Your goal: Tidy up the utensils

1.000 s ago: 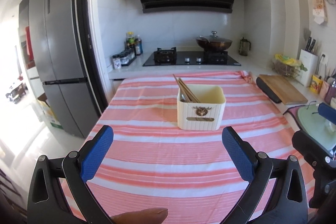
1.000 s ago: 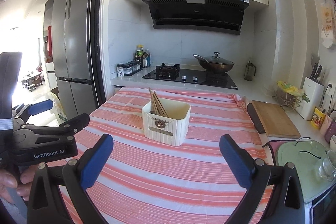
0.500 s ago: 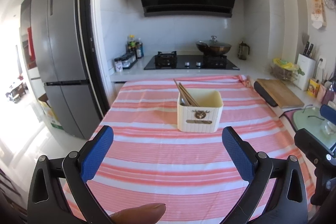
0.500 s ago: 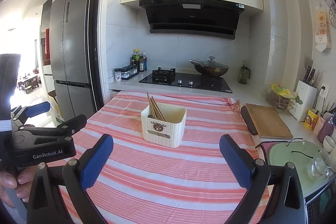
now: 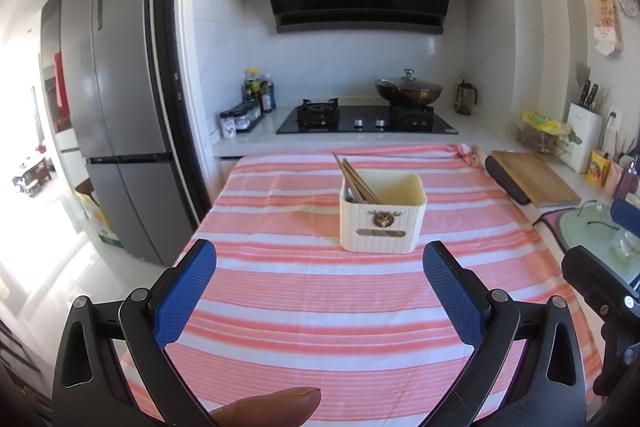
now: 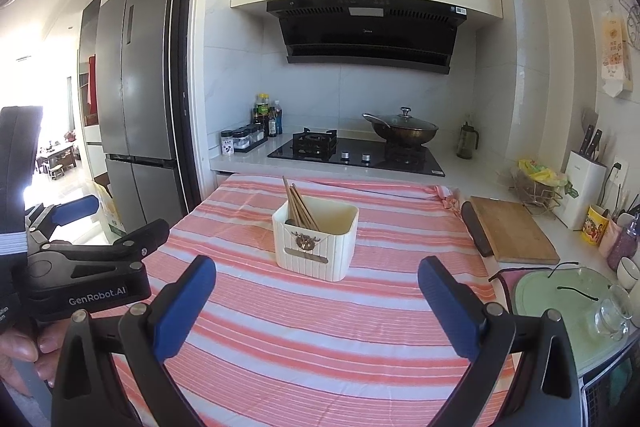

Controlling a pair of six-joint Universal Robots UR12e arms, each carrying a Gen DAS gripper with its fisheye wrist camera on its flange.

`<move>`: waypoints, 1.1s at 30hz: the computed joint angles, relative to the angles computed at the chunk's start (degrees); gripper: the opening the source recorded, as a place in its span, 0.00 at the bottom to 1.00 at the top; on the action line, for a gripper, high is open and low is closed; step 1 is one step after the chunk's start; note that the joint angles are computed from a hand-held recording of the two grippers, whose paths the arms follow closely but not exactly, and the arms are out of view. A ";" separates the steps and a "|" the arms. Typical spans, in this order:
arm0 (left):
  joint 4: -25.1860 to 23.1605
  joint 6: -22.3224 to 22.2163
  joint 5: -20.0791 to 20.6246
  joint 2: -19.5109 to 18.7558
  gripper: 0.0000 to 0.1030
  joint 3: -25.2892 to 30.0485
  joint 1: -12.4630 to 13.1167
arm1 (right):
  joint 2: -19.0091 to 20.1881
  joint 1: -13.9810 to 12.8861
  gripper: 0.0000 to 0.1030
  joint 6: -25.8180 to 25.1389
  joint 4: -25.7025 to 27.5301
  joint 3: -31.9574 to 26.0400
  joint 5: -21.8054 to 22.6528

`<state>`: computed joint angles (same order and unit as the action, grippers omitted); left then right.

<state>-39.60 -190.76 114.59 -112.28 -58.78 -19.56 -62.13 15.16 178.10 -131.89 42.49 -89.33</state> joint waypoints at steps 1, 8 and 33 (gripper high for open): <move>0.02 0.02 -0.04 0.03 1.00 -0.03 -0.01 | 0.01 0.02 1.00 -0.01 0.03 -0.03 -0.01; 0.17 0.27 0.07 0.02 1.00 0.08 -0.01 | -0.07 0.22 1.00 -0.21 -0.27 0.15 -0.27; -0.67 -0.42 -0.27 -0.23 1.00 0.30 0.08 | -0.03 0.40 1.00 0.13 0.73 0.01 -1.20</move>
<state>-40.27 -191.18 114.32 -112.51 -58.48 -19.48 -62.16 15.56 178.24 -131.16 42.50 -90.53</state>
